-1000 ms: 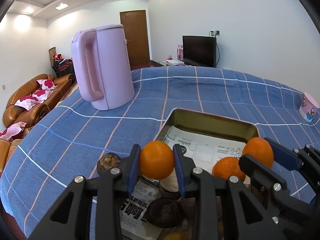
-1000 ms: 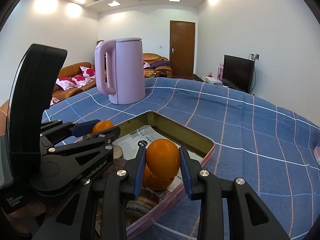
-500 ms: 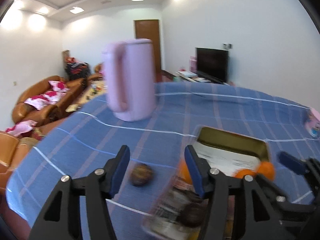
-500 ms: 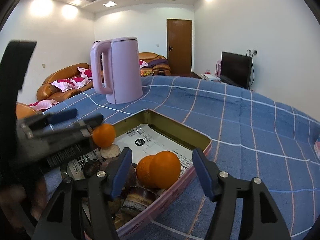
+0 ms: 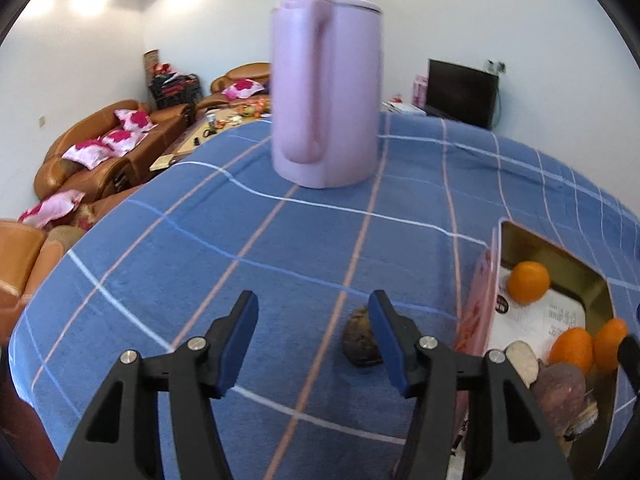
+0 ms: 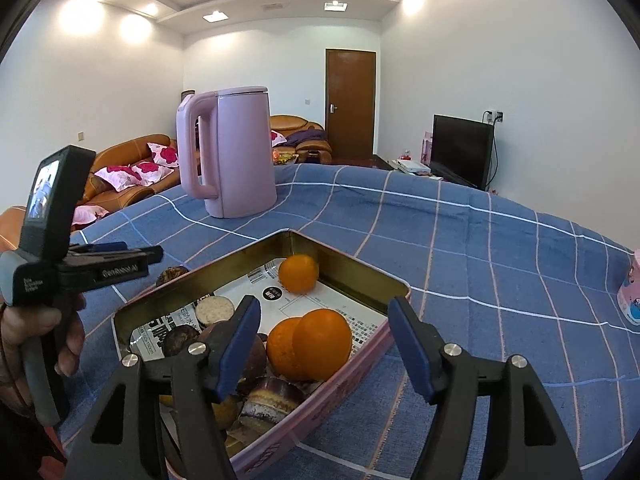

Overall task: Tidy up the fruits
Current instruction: 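Move the open left tool to the dark brown fruit beside the tin, then grasp the dark brown round fruit with the left tool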

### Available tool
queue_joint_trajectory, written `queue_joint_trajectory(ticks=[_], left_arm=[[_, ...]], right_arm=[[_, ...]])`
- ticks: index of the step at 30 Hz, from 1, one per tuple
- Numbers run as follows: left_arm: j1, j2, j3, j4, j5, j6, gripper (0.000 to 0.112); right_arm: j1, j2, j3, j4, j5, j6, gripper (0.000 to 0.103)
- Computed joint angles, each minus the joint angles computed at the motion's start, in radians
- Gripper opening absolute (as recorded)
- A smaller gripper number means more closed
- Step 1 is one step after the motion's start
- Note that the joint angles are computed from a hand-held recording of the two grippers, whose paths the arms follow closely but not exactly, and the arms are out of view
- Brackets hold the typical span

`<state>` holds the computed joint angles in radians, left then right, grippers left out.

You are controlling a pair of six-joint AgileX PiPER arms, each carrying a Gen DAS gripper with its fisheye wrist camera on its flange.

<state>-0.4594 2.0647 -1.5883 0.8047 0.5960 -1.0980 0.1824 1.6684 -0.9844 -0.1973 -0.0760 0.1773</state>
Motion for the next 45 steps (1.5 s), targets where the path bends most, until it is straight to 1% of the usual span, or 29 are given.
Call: queue_joint_trajectory(ticks=[1,3,6,8,9,15,16,18,20,22,24,25,26,27,28,29,31,32,35,39,40,42,45], left_arm=[[-0.001,0.010,-0.015,-0.016,0.008,0.017,0.053],[0.006,0.022,-0.037,-0.046,0.004,0.052,0.050],[0.022,0.044,-0.076,-0.122,0.004,0.133,0.046],[0.026,0.053,-0.093,-0.138,0.015,0.159,0.044],[0.027,0.057,-0.100,-0.143,0.021,0.170,0.040],[0.064,0.037,-0.077,-0.255,-0.007,0.281,0.038],[0.074,0.023,-0.057,-0.298,-0.032,0.309,0.038],[0.082,0.010,-0.041,-0.346,-0.057,0.356,0.038],[0.081,-0.007,-0.020,-0.358,-0.082,0.367,0.038],[0.079,-0.015,-0.014,-0.397,-0.094,0.408,0.038],[0.087,-0.012,-0.023,-0.475,-0.097,0.480,0.038],[0.094,-0.009,-0.031,-0.517,-0.097,0.518,0.038],[0.096,-0.004,-0.041,-0.529,-0.089,0.531,0.038],[0.095,0.002,-0.054,-0.512,-0.074,0.518,0.038],[0.099,0.013,-0.078,-0.524,-0.048,0.535,0.037],[0.108,0.019,-0.091,-0.577,-0.034,0.578,0.037],[0.138,0.004,-0.073,-0.750,-0.055,0.713,0.035],[0.143,-0.005,-0.060,-0.795,-0.064,0.751,0.035],[0.129,-0.008,-0.057,-0.786,-0.064,0.752,0.035],[0.140,0.048,-0.122,-0.880,-0.017,0.821,0.037],[0.142,0.055,-0.129,-0.893,-0.014,0.828,0.037],[0.136,0.056,-0.127,-0.873,-0.021,0.818,0.036],[0.140,0.058,-0.129,-0.893,-0.020,0.836,0.035]], right_arm=[[-0.001,-0.001,0.002,-0.011,-0.004,0.013,0.068],[-0.003,-0.004,0.008,-0.001,-0.012,0.008,0.068],[-0.003,-0.004,0.010,0.029,-0.014,-0.021,0.068],[-0.003,-0.008,0.018,0.038,-0.021,-0.031,0.068],[-0.004,-0.010,0.021,0.037,-0.023,-0.030,0.068],[-0.008,-0.009,0.018,0.012,-0.020,0.000,0.069],[-0.006,-0.008,0.017,0.037,-0.017,-0.026,0.069],[-0.004,-0.008,0.015,0.075,-0.015,-0.064,0.069],[-0.004,-0.008,0.015,0.100,-0.015,-0.088,0.069],[-0.003,-0.008,0.016,0.131,-0.017,-0.118,0.069],[-0.002,-0.009,0.017,0.169,-0.018,-0.156,0.069],[-0.001,-0.009,0.018,0.182,-0.020,-0.169,0.069],[-0.001,-0.010,0.019,0.200,-0.022,-0.187,0.069],[0.000,-0.010,0.020,0.216,-0.024,-0.202,0.069],[0.001,-0.011,0.022,0.234,-0.026,-0.220,0.069],[0.001,-0.012,0.024,0.236,-0.028,-0.221,0.070],[0.001,-0.015,0.028,0.228,-0.033,-0.211,0.070],[-0.001,-0.016,0.029,0.220,-0.034,-0.201,0.070],[0.001,-0.014,0.027,0.245,-0.031,-0.226,0.070],[0.004,-0.018,0.031,0.288,-0.038,-0.270,0.070],[0.003,-0.018,0.032,0.280,-0.040,-0.260,0.070],[0.000,-0.018,0.032,0.237,-0.038,-0.214,0.070],[0.000,-0.014,0.027,0.236,-0.032,-0.215,0.070]])
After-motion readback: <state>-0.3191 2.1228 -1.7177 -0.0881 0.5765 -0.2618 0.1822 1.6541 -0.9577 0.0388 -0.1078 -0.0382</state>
